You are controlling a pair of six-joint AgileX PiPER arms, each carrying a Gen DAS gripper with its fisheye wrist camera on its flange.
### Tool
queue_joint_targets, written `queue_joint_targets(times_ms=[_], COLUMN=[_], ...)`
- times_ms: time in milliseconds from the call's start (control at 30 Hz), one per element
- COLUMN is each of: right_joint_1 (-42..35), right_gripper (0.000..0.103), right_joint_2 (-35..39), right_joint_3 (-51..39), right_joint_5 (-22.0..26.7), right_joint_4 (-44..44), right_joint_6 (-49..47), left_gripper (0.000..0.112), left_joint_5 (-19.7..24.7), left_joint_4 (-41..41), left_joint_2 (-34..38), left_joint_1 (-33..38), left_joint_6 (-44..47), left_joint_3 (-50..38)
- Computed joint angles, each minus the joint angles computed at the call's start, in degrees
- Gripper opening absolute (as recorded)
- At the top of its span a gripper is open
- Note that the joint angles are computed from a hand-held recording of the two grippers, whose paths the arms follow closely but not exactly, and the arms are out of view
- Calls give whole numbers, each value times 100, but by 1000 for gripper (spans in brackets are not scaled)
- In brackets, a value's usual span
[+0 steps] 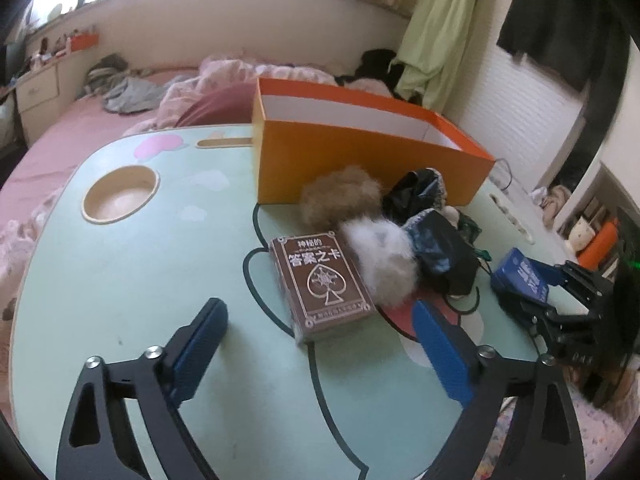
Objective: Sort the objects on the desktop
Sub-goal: 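Grasp the blue tin with the right gripper while the left grasps the brown card box, then drop blue tin into orange box with right gripper while left drops card box in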
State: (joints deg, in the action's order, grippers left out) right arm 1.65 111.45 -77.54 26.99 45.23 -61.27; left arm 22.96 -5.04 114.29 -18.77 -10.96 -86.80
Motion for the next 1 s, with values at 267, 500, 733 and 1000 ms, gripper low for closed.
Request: queue_joint_targets(times_ms=[267, 500, 733, 1000], right_joint_1=[42, 13, -473, -135], right_gripper=[66, 66, 66, 66], right_joint_2=[-61, -92, 31, 857], right_joint_3=[123, 211, -243, -2835], right_joint_5=[-170, -215, 790, 1470], right_joint_4=[25, 229, 1010, -32], right_joint_6=[-86, -235, -413, 1238], left_gripper=[40, 39, 39, 39], left_joint_5=[640, 254, -31, 1784], left_joint_4=[1356, -500, -1064, -745], left_joint_2=[321, -217, -742, 1466], left_joint_1=[-187, 295, 404, 199], left_joint_6=[-682, 1337, 1826, 980], left_joint_3=[-648, 64, -76, -4157])
